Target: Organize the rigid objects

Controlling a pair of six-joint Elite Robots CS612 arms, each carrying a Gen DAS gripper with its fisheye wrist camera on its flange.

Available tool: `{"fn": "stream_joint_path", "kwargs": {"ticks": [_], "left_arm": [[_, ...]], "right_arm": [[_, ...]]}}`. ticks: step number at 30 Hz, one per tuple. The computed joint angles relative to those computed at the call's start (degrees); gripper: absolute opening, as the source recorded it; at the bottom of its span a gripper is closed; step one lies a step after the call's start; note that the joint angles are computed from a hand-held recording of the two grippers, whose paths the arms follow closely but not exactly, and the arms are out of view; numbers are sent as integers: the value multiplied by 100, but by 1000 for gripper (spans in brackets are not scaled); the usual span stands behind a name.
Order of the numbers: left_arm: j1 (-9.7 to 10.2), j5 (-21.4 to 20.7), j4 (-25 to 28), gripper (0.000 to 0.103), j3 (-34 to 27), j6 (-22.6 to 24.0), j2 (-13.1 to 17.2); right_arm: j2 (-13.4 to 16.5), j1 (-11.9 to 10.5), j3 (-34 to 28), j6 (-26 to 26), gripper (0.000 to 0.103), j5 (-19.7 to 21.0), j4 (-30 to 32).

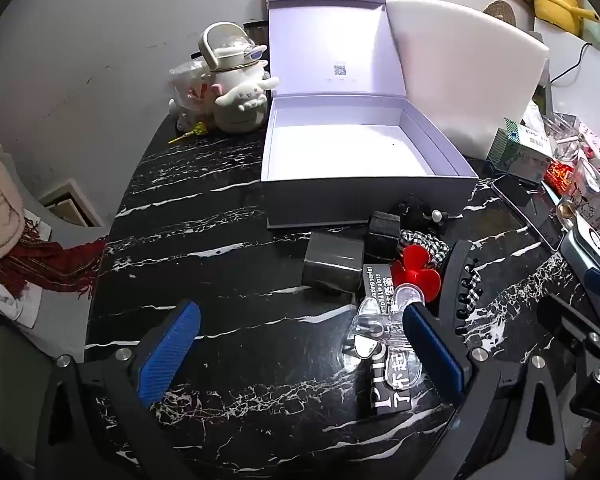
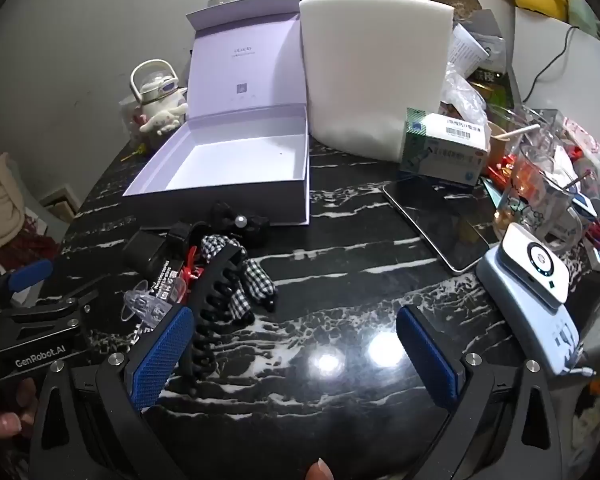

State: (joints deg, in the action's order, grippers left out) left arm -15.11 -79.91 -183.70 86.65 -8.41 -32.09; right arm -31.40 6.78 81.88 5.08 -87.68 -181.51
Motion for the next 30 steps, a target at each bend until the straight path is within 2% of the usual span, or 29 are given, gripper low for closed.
{"fn": "stream_joint_path", "kwargs": {"ticks": [8,15,30], "left_arm": [[-50,29,4,103,60,11,-25],[34,-301,42,103,41,73,2],[43,-343,224,103,-6,131,5]], "right_arm": [[29,18,-43,-5,103,-38,76],[46,13,-3,39,103,-2,-9],[42,5,-69,-4,103,-43,277]]}}
